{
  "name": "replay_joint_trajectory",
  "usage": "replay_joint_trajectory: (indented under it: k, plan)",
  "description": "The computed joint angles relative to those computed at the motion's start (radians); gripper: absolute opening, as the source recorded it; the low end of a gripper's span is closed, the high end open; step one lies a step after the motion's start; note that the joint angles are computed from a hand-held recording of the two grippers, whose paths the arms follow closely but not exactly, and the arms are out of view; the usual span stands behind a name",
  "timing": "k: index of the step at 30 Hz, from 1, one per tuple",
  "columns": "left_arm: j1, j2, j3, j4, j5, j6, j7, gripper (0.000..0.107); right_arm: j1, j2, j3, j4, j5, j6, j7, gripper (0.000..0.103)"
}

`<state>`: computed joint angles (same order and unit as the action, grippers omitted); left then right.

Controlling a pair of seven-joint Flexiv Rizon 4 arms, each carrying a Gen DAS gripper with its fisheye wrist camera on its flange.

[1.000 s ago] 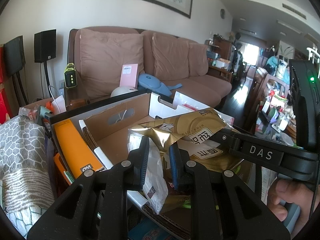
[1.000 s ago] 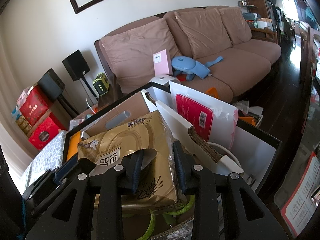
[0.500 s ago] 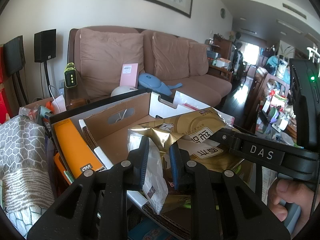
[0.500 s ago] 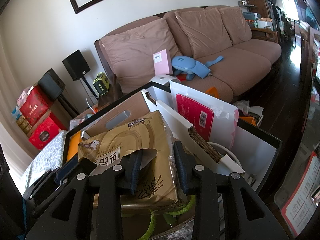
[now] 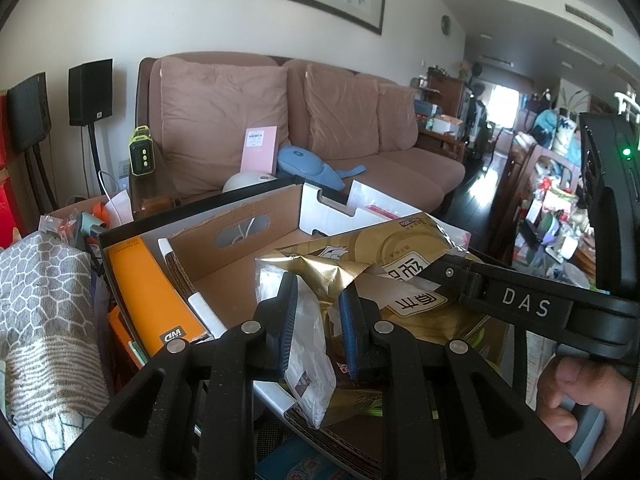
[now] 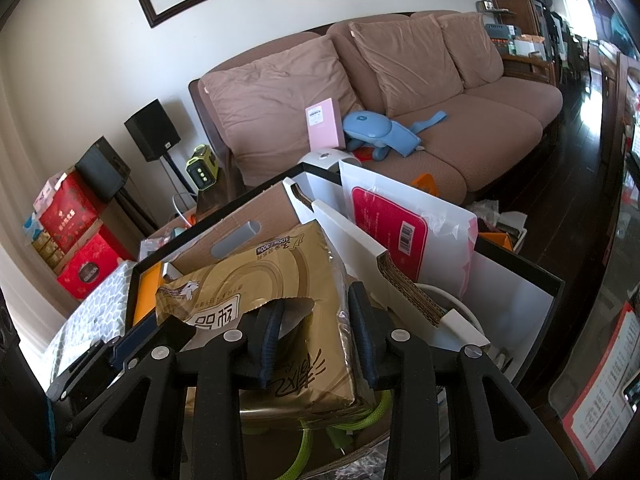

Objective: Organize objects

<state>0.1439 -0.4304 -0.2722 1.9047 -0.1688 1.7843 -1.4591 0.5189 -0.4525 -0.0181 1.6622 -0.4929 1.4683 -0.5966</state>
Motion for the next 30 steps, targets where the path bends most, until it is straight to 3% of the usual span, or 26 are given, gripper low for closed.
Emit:
replay_joint_trajectory:
  k: [7,15,27,30]
  plan:
    - [0.052,-0.009,-0.05,0.015,0.023,0.016,0.005,0.023,0.008,0.001,-0.008,0.004,-0.006,-0.002,0.009,0.042]
    - [0.043,-0.008,-0.04,0.012,0.03,0.009,-0.003,0.025,0.003,0.003,-0.004,0.009,0.0,0.001,0.013,0.048]
    - [0.022,0.01,-0.023,0.028,0.03,0.001,0.003,0.038,0.022,0.018,-0.044,0.03,-0.036,0.01,0.076,0.059]
    - [0.013,0.016,-0.015,0.026,0.02,-0.014,0.008,0.046,0.04,0.026,-0.079,0.042,-0.063,0.025,0.119,0.061]
